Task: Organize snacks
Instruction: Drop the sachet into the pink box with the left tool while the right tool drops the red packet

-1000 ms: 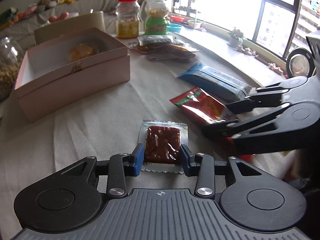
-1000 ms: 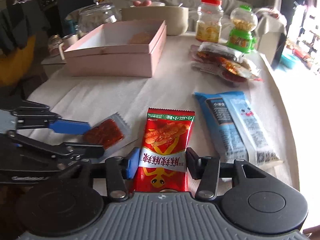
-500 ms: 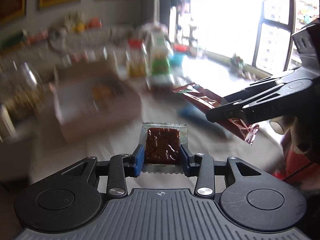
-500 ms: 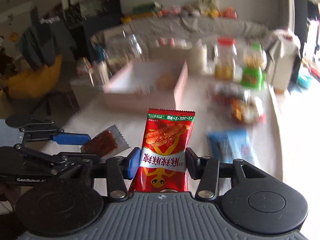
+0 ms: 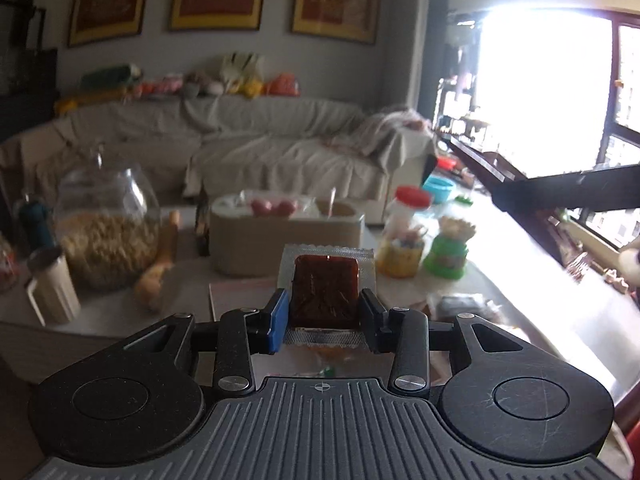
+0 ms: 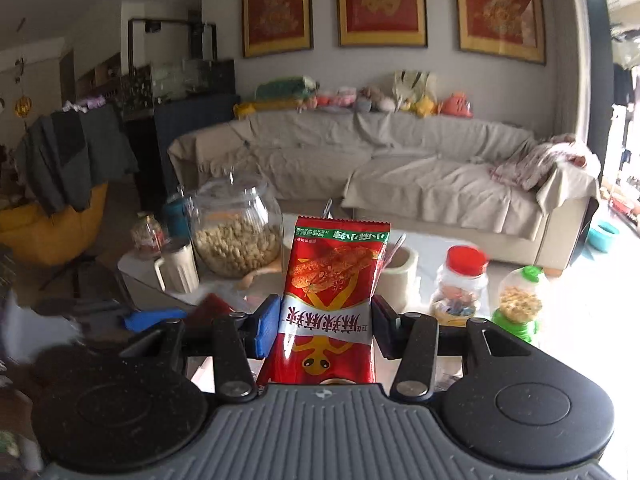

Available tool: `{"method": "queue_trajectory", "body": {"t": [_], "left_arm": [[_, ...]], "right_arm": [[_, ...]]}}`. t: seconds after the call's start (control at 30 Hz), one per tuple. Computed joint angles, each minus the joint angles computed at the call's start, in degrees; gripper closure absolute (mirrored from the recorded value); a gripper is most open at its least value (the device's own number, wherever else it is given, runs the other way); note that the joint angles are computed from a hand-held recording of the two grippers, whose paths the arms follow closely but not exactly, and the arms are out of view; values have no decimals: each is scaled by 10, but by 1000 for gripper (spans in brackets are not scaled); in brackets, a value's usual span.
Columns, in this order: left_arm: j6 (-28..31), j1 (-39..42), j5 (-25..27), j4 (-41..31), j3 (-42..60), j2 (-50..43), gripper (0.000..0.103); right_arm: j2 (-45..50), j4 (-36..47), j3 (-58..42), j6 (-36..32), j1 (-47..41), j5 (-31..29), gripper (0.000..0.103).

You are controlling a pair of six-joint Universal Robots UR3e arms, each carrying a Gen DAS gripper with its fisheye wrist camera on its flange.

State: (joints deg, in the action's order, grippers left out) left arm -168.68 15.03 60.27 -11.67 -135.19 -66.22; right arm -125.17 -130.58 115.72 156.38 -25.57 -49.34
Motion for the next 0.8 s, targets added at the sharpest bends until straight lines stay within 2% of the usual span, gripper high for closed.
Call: {"method": "queue_trajectory", "body": {"t": [0.07,0.1,0.2,0.27,0.3,0.4,0.5,0.6,0.73,0.8], "left_arm": [[-16,-2,7,61,6,-96,60],[-22,13,-13,69,6,-132,60],[-13,59,-91,16,26,-205,59],[-6,88,-131,61,6,-232,59],[-8,92,-122,79,-8,-223,59],[-14,82,-48,107,-38,-181,61],[34,123,-93,72,-74,-114,61],[62,146,-122,3,-78,-64,61],[90,200,-188,-101,-115,42,61],[100,189,-212,-126,-110,43,61]], "right_arm": [[88,-80,-15,35,71,-64,55],[131,-109,-28,49,100,-92,55],[220,-148,-54,71,148,-133,55],[285,-163,-86,82,176,-151,55],[316,-163,-106,87,189,-156,55],[396,-154,-160,105,224,-161,55],[475,-114,-234,106,249,-141,52],[525,-84,-291,130,264,-132,42],[499,-119,-253,106,254,-145,38],[462,-139,-212,78,231,-147,36]]}}
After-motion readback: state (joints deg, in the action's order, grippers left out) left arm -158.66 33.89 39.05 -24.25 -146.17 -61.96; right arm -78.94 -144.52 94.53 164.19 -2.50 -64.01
